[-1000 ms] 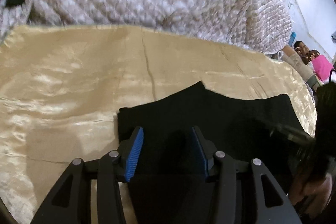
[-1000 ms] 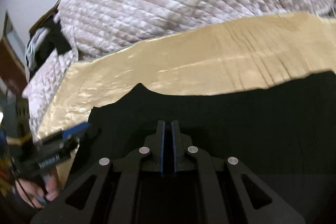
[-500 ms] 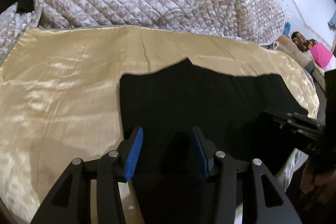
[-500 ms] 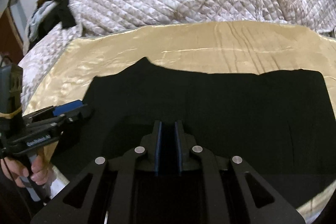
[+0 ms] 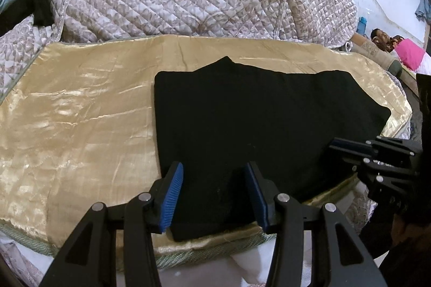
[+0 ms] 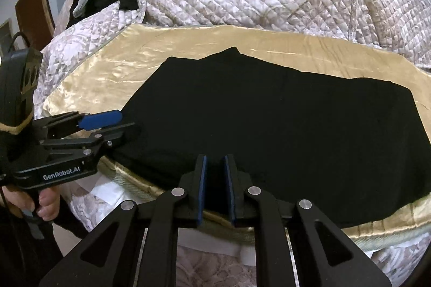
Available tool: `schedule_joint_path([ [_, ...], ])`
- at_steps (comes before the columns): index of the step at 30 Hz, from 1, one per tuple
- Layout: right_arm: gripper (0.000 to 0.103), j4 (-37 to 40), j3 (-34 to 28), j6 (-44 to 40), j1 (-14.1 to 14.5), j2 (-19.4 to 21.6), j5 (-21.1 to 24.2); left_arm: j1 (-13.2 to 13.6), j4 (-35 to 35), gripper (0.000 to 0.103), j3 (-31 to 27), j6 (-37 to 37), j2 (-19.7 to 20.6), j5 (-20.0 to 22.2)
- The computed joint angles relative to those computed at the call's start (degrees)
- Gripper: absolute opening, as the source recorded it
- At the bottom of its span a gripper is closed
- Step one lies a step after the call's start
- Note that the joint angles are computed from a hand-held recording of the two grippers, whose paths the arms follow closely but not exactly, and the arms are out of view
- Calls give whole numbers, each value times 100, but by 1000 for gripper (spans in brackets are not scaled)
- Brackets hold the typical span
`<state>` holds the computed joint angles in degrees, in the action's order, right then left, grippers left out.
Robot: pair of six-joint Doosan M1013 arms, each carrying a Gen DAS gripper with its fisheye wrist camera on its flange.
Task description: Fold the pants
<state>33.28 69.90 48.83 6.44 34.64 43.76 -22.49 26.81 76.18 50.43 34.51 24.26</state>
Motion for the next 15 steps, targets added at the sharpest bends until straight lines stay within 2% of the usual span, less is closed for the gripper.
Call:
schedule_joint_path([
  [5, 13, -171, 52, 456, -55, -24, -244, 27, -200, 51, 14, 106, -12, -57],
  [7, 17, -614, 52, 905, -29, -31, -425, 35, -295, 51, -22, 143, -2, -14],
  [10, 19, -527, -23, 1068, -69, -3, -332, 36, -327, 51, -110, 75, 22, 118],
  [12, 19, -627, 4, 1044, -40, -38, -488, 39, -300, 51, -168, 0, 39, 171],
  [15, 19, -176, 41, 657, -51, -79, -554, 33, -62, 51, -258, -226, 76, 254],
])
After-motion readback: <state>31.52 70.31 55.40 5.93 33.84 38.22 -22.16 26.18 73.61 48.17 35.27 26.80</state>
